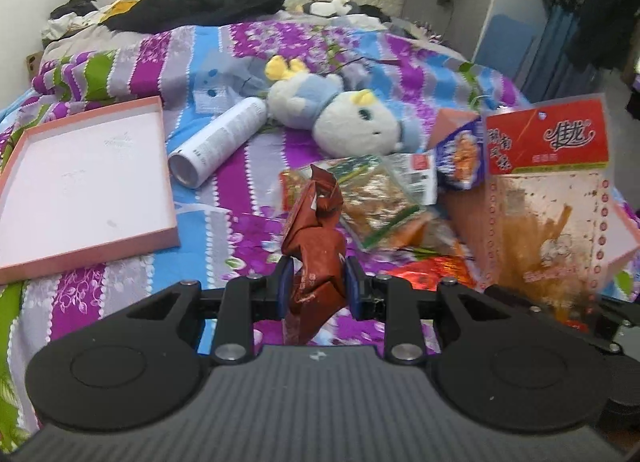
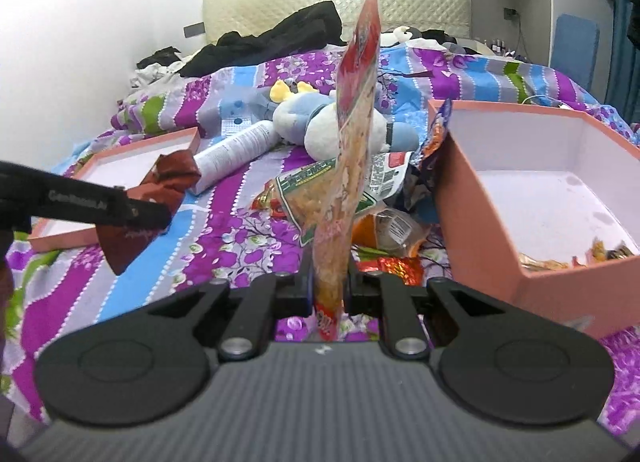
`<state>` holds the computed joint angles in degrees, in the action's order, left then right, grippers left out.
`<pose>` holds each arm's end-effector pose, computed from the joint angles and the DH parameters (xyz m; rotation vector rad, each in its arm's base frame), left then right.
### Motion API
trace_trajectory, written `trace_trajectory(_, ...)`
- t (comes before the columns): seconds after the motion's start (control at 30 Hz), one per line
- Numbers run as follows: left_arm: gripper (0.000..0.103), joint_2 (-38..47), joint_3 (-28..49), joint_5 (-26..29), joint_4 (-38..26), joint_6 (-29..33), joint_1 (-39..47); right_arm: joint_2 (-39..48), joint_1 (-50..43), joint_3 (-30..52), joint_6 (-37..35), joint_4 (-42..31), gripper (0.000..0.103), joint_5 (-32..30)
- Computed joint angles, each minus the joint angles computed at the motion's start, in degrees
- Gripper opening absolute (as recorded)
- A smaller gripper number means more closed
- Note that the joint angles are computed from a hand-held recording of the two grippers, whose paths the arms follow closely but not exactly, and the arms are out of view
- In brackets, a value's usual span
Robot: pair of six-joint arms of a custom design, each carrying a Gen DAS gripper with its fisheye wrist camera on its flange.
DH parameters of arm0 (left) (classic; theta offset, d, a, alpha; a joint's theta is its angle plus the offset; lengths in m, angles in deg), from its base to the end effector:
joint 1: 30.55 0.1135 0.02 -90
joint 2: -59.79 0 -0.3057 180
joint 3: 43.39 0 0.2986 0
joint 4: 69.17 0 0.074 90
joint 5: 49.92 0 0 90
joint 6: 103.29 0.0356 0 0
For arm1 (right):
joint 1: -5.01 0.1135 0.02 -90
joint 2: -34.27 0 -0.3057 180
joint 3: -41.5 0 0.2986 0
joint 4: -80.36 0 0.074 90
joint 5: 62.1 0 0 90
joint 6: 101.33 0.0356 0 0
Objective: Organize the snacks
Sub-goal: 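Lift the red-label bag with the right tool while the left carries the brown snack toward the pink box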
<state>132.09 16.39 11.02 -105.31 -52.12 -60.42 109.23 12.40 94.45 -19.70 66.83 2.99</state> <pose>0.2583 -0.1284 0.2611 -0.3996 2.2515 0.0025 0.2995 0.0540 0.2350 -0.5364 2.0946 0.4650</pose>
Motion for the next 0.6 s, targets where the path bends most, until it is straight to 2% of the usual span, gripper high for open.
trace_trajectory(0.33,0.032,-1.97,7.85,-6.59,-13.03,-10.7,-12.17,-9.25,-9.41,0.38,-3.3,-10.68,0.016,-7.9)
trace_trajectory(0.6,0.032,-1.02,12.89,-12.14,-19.11,-19.06,-23.35,-15.9,-18.54,1.71,-7.81,-20.59,0.016,-15.3)
